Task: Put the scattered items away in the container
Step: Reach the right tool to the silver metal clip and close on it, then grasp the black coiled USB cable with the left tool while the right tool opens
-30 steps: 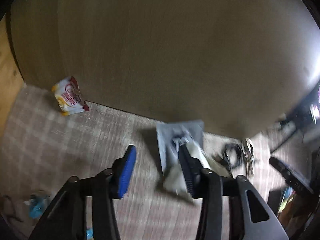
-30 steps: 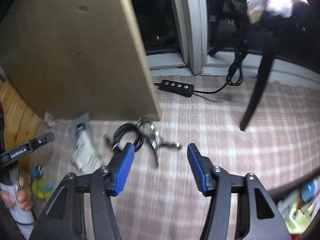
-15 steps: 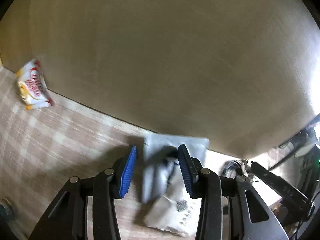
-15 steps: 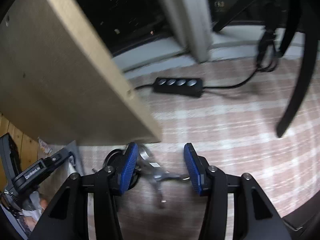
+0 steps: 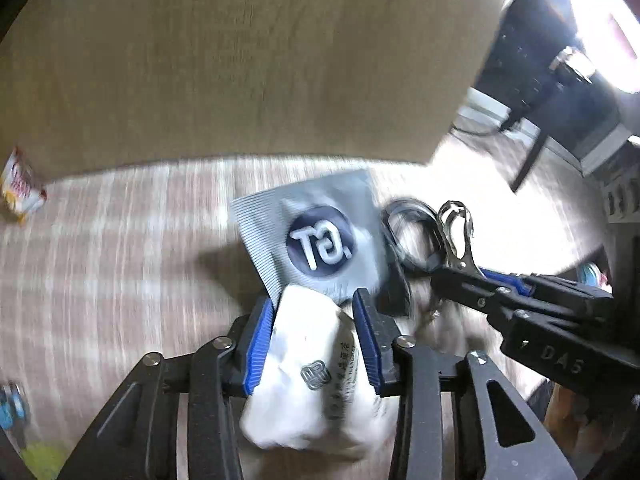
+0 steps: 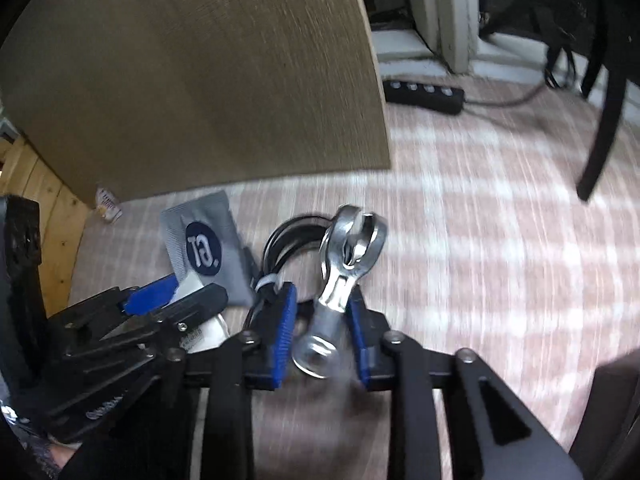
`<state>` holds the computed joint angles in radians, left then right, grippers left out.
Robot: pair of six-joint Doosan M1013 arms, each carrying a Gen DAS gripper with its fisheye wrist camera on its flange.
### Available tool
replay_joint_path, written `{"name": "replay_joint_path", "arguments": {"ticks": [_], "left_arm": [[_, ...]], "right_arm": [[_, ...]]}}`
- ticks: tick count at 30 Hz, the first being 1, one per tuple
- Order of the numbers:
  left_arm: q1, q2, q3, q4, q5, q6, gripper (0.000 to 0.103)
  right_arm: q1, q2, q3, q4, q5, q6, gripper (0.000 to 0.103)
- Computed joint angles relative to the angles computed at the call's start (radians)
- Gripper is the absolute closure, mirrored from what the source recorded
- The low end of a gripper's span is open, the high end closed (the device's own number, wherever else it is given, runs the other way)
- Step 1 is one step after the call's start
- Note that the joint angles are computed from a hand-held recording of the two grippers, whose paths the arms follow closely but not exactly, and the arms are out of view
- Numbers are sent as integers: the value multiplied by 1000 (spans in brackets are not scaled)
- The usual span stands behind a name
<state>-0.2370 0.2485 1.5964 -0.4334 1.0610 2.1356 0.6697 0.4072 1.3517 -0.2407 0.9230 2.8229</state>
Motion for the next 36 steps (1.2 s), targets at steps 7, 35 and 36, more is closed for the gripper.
{"name": "replay_joint_path", "arguments": {"ticks": [7, 35, 36], "left_arm": [[34, -31, 8, 76, 95, 7, 66], [-84, 30, -64, 33, 43, 30, 60], [-81, 34, -67, 27, 52, 33, 61]], "right_arm": [[56, -35, 46, 32, 34, -26, 86], [-95, 4, -10, 159, 1, -104, 72], [-97, 7, -13, 157, 1, -105, 72]]}}
